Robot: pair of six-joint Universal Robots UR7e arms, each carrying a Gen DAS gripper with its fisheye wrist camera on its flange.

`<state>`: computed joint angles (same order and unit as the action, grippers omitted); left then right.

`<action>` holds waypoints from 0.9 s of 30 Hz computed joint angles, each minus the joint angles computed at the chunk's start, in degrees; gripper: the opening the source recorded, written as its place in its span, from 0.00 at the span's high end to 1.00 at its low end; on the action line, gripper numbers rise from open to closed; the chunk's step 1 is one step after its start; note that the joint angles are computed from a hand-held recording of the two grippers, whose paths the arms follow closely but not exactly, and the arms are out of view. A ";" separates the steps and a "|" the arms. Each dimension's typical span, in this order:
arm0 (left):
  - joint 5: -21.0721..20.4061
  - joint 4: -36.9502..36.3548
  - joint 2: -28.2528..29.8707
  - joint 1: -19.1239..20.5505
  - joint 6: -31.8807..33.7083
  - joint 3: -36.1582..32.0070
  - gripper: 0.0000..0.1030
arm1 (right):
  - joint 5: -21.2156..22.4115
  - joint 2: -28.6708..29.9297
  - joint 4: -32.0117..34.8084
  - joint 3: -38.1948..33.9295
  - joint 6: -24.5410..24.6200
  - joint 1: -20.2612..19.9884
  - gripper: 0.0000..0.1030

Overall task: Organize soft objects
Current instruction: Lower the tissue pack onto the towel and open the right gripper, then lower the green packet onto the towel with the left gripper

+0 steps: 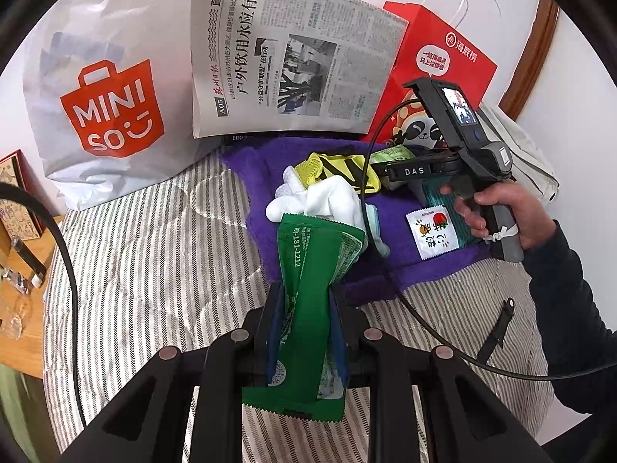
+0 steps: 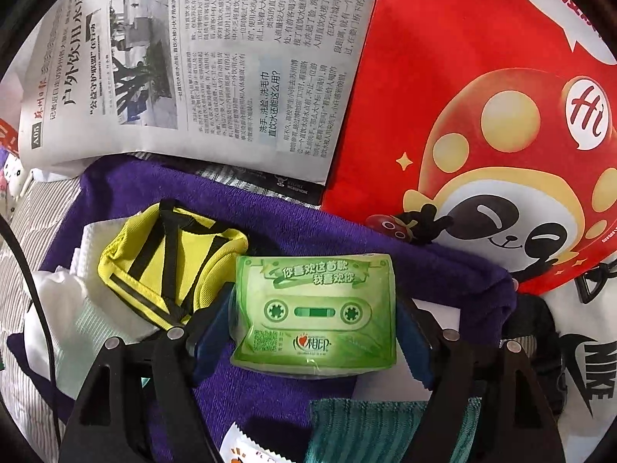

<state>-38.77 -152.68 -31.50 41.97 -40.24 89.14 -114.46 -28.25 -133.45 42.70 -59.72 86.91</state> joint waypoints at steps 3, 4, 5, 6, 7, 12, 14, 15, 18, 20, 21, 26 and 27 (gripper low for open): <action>0.04 0.28 0.00 -0.10 0.18 -0.15 0.79 | 0.16 -0.58 0.83 -0.16 0.56 -0.16 0.22; 0.20 0.87 -0.02 -0.20 -0.08 -0.30 0.79 | 0.28 -0.64 1.23 -0.36 1.05 -0.19 0.20; 0.25 1.24 -0.02 -0.30 -0.15 -0.44 0.79 | 0.55 -0.65 2.43 -1.02 1.80 -0.29 0.19; 0.43 1.74 -0.05 -0.41 -0.37 -0.57 0.79 | 0.88 -0.77 3.19 -1.36 2.49 -0.39 0.19; 0.58 2.20 -0.08 -0.51 -0.62 -0.66 0.79 | 1.33 -0.88 3.87 -1.83 2.98 -0.54 0.19; 0.72 4.32 0.34 -0.74 -1.35 -2.10 0.79 | 5.04 -2.71 6.86 -2.39 5.85 -0.90 0.19; 0.75 4.99 1.05 -0.79 -1.12 -3.28 0.79 | 6.15 -4.37 5.90 -0.74 6.23 -1.09 0.19; 0.44 4.80 1.50 -0.76 -0.56 -3.92 0.79 | 6.54 -5.31 5.44 0.20 6.30 -1.22 0.19; -0.49 5.06 3.35 -0.69 0.98 -6.58 0.79 | 7.23 -7.83 4.01 2.42 6.19 -1.73 0.19; -1.19 5.31 4.94 -0.51 2.66 -9.04 0.79 | 7.95 -10.81 1.56 6.04 6.38 -2.40 0.19; -1.68 5.50 5.79 -0.32 3.59 -10.42 0.79 | 8.23 -11.94 1.09 7.15 6.61 -2.75 0.19; -3.67 7.49 10.73 1.55 7.32 -18.91 0.79 | 9.53 -18.93 -2.46 14.67 6.35 -5.30 0.19; -3.82 8.07 11.61 1.93 7.92 -20.51 0.79 | 9.75 -19.80 -3.11 15.61 6.07 -5.86 0.19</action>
